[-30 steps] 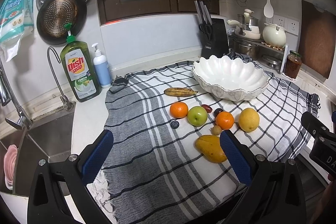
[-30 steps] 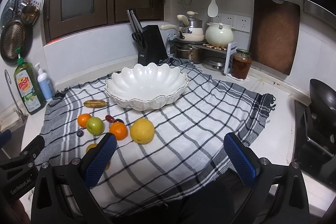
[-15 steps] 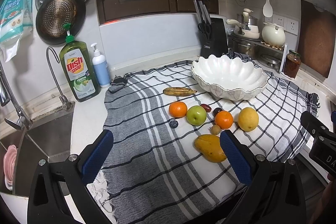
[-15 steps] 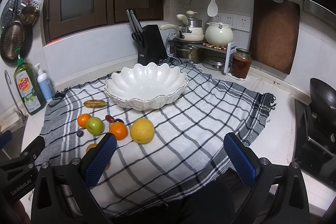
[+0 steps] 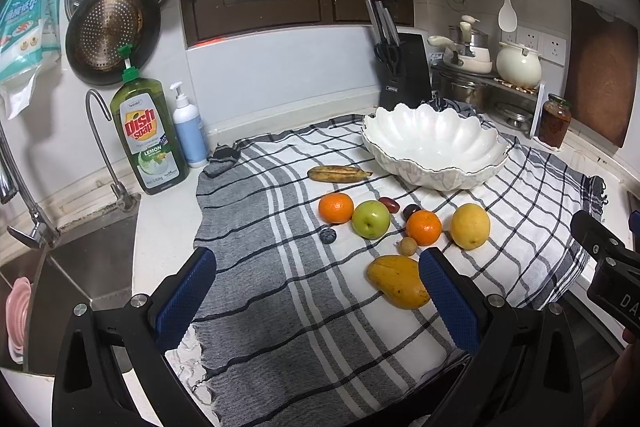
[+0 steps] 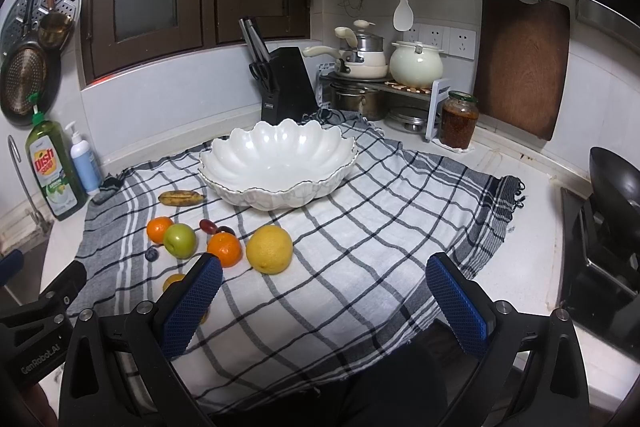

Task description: Organize fruits

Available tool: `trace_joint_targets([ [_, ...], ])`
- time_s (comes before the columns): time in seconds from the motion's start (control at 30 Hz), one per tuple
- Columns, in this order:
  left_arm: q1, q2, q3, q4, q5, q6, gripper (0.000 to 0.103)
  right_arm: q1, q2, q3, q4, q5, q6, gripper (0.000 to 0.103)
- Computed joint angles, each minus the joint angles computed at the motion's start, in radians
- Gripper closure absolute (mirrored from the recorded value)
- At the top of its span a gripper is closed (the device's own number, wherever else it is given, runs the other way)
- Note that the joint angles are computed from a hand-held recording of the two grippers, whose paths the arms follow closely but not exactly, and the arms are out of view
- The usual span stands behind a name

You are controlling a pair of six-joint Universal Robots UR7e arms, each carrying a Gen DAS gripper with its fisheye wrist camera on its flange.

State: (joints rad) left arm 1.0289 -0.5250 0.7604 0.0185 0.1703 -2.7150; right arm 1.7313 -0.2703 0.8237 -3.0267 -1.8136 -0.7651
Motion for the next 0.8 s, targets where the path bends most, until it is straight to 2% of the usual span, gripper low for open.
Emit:
trace_joint_targets([
  [0.47,0.001,0.011,-0.017,0.018,0.003,-0.009,0.000,-0.003,-0.001,-0.002,0.003,0.002,0.000,0.000],
  [0.77,0.005,0.055,-0.091,0.135,0.017,-0.086,0.000,0.002,-0.008,0.015,-0.002,-0.009,0.009,0.000],
  [0.8,0.007,0.057,-0.098,0.153,0.021,-0.099,0.000,-0.004,0.005,-0.016,0.019,-0.008,0.009,0.000],
])
